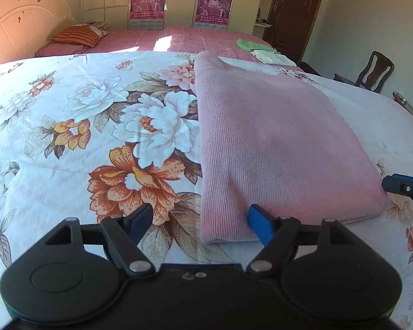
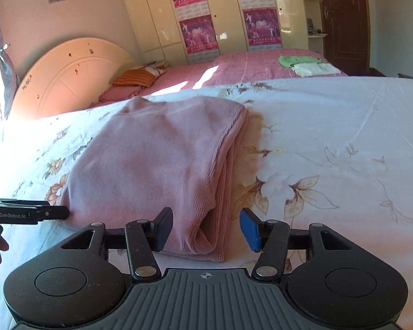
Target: Fold small clothes
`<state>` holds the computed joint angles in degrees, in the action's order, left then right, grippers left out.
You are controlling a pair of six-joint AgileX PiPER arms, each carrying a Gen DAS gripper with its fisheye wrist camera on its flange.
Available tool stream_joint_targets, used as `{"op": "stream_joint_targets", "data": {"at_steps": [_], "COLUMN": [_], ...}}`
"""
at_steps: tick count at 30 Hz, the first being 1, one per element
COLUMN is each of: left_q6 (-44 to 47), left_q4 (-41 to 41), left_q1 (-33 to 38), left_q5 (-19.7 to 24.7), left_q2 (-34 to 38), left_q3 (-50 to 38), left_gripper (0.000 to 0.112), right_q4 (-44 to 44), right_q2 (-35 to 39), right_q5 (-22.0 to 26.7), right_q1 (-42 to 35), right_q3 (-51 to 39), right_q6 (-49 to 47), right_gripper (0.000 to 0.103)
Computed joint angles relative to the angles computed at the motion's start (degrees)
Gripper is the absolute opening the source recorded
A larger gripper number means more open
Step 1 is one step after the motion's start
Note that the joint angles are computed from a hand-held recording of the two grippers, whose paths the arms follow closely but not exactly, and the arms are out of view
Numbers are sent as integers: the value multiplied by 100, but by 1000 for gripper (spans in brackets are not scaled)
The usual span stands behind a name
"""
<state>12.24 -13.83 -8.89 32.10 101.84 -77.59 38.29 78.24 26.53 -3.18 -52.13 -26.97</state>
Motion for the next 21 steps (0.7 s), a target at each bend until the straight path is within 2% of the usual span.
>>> {"op": "stream_joint_targets", "data": {"at_steps": [2, 3, 4, 7, 8, 10, 13, 17, 21], "left_q6": [-251, -293, -361, 170, 544, 935, 1305, 1259, 1118], "left_q4": [361, 393, 389, -172, -581, -1225, -2058, -2740, -2916], "left_q1": [-75, -73, -58, 79, 177, 358, 598, 842, 920], "left_q5": [134, 216, 289, 82, 119, 352, 755, 1693, 2515], "left_q2": [124, 167, 163, -28, 19, 294, 883, 1882, 2640], "left_q3": [-145, -208, -267, -215, -317, -744, -1498, -2743, -3726], "left_gripper": [78, 78, 78, 77, 77, 78, 78, 77, 77], "right_q4": [-703, -844, -755, 684, 1205, 1659, 1928, 2339, 2331], "right_q2": [450, 659, 638, 302, 302, 581, 1126, 1912, 2504], "right_q5": [380, 470, 337, 544, 661, 879, 1091, 1826, 2415], "right_q1": [78, 114, 126, -343, -537, -784, -1040, -1397, -1631], "right_q3": [-382, -433, -386, -259, -262, -473, -883, -1601, -2172], "right_q6": [571, 564, 373, -721, -1221, -1586, -1474, -1362, -1042], "right_gripper": [55, 55, 55, 55, 55, 55, 55, 55, 55]}}
